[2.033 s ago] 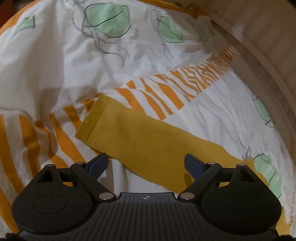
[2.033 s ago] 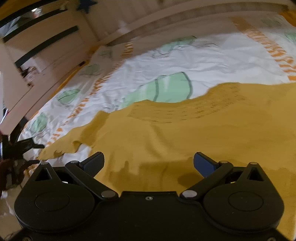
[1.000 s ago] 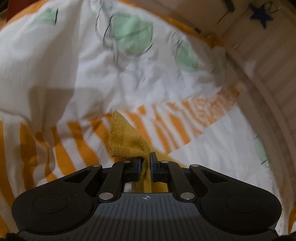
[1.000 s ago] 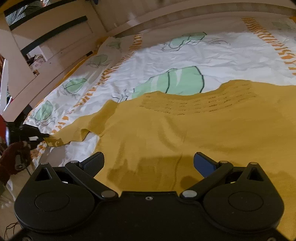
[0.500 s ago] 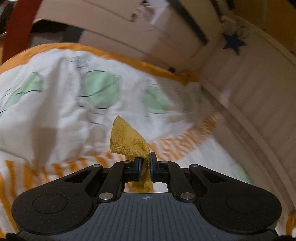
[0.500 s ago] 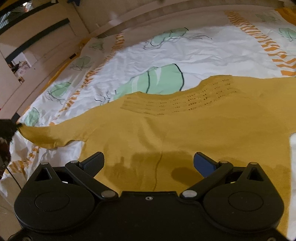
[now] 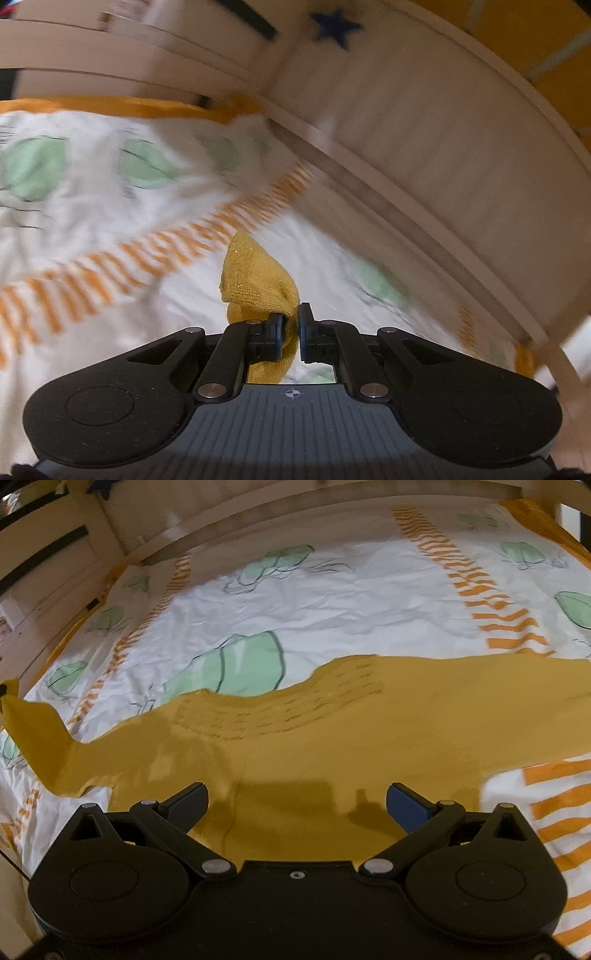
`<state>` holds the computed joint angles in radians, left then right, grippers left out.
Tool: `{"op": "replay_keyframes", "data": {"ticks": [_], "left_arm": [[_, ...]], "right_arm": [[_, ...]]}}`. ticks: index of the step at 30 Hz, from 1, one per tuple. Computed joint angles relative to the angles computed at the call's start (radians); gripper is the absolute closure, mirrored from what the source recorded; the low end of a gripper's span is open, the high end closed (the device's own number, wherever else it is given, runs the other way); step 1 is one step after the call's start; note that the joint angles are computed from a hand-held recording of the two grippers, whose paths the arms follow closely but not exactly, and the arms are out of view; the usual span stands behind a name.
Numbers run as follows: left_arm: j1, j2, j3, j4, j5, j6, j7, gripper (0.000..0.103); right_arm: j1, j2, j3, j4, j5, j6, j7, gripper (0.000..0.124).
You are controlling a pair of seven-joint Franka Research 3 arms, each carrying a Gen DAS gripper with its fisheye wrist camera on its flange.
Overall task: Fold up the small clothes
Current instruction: 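Lift the cuff with the left tool, carry it across the body, release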
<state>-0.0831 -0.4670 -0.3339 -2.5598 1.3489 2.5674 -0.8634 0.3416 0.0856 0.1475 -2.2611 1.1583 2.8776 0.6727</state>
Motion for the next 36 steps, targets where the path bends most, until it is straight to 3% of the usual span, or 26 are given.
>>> {"op": "replay_keyframes", "data": {"ticks": [6, 12, 19, 30, 32, 33, 36], "left_arm": [[-0.033, 0.240, 0.000, 0.210, 0.054, 0.044, 0.070, 0.095], [-0.123, 0.484, 0.036, 0.436, 0.067, 0.068, 0.160, 0.095], [-0.245, 0.713, 0.078, 0.662, -0.009, 0.072, 0.296, 0.095], [-0.389, 0.953, 0.152, 0.916, -0.158, 0.109, 0.488, 0.095], [-0.405, 0.978, 0.172, 0.940, -0.163, 0.159, 0.500, 0.095], [-0.414, 0.995, 0.181, 0.960, -0.170, 0.177, 0.508, 0.093], [-0.420, 1.015, 0.200, 0.978, -0.208, 0.244, 0.557, 0.068]], "right_arm": [[-0.019, 0.007, -0.020, 0.010, -0.098, 0.000, 0.090, 0.021], [-0.052, -0.011, -0.029, 0.023, -0.034, -0.005, 0.066, 0.021], [-0.072, -0.019, -0.051, 0.038, 0.005, 0.008, 0.059, 0.021], [-0.110, -0.005, -0.056, 0.060, 0.024, 0.040, 0.096, 0.021], [-0.112, -0.005, -0.057, 0.061, 0.034, 0.045, 0.094, 0.021], [-0.113, -0.004, -0.058, 0.062, 0.037, 0.047, 0.094, 0.021], [-0.115, -0.003, -0.059, 0.064, 0.044, 0.050, 0.094, 0.021]]}}
